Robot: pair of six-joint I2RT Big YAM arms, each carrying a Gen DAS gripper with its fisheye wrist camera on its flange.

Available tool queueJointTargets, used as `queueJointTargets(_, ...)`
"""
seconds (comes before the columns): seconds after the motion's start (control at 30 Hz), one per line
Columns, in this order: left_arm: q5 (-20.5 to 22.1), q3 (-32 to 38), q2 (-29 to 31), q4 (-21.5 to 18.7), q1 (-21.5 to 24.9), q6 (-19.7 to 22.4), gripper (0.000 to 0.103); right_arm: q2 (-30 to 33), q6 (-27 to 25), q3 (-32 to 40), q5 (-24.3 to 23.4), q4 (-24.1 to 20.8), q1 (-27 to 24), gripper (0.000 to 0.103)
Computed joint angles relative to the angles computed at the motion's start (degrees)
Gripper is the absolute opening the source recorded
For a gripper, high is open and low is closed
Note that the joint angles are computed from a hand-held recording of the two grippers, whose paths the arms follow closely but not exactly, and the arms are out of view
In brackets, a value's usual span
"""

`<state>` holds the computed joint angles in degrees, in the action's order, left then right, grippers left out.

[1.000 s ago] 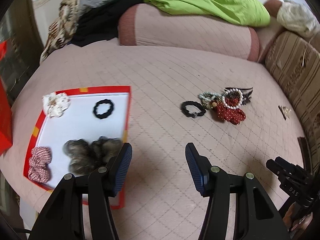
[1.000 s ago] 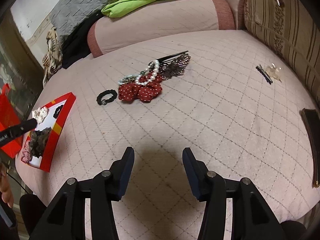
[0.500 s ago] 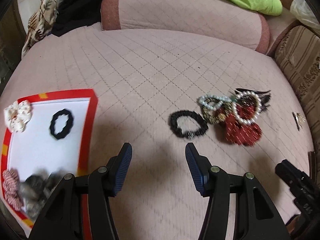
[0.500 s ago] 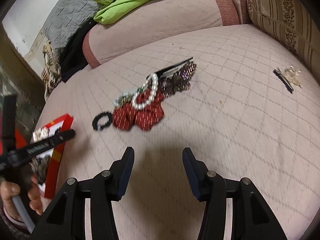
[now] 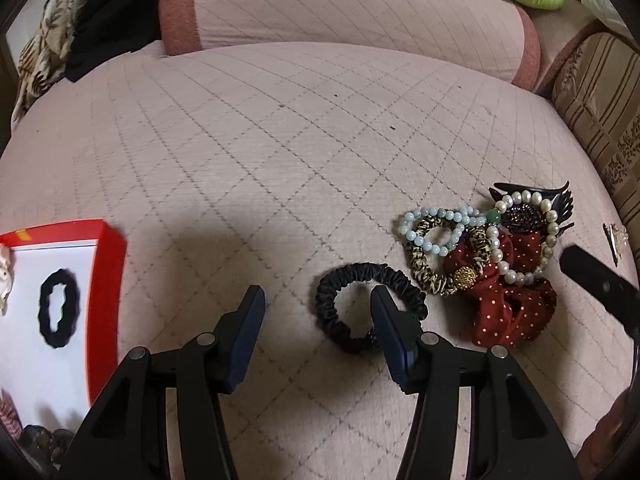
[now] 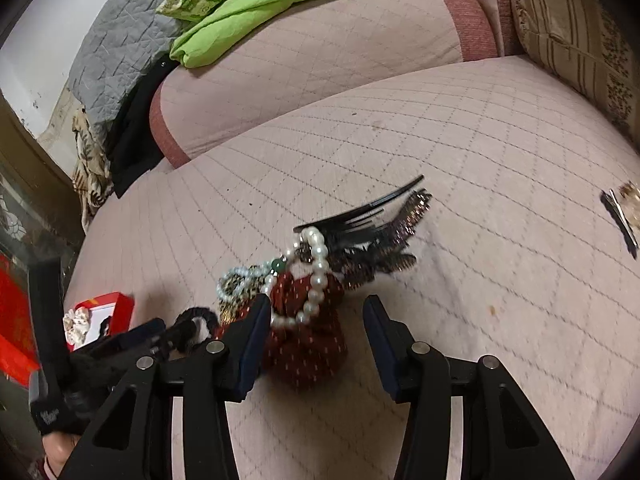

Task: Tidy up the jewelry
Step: 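Grasp thin black elastic hair tie with left gripper while right grasps pearl bracelet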

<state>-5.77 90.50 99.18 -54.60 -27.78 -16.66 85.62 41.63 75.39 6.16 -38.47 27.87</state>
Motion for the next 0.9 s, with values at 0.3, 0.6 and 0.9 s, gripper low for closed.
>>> queueJointTargets(0.3,-3.24,-0.47,0.12,1.19,-1.25,1.88,0.012,2.54,-0.15,1.29,-1.64,-0.01,-0.90,0.012)
queueJointTargets(0.6,1.03,-4.08,-5.84,1.52,-2.00,-0.69,0.008,-4.57,1.43,-3.54,-1.50,1.47,1.24,0.011)
queueJointTargets(0.9,4.71,-9.82,-16.47,2.13,-2.46,-4.60,0.008,-11.77,3.28,-5.79,1.40,-0.49,4.88,0.011)
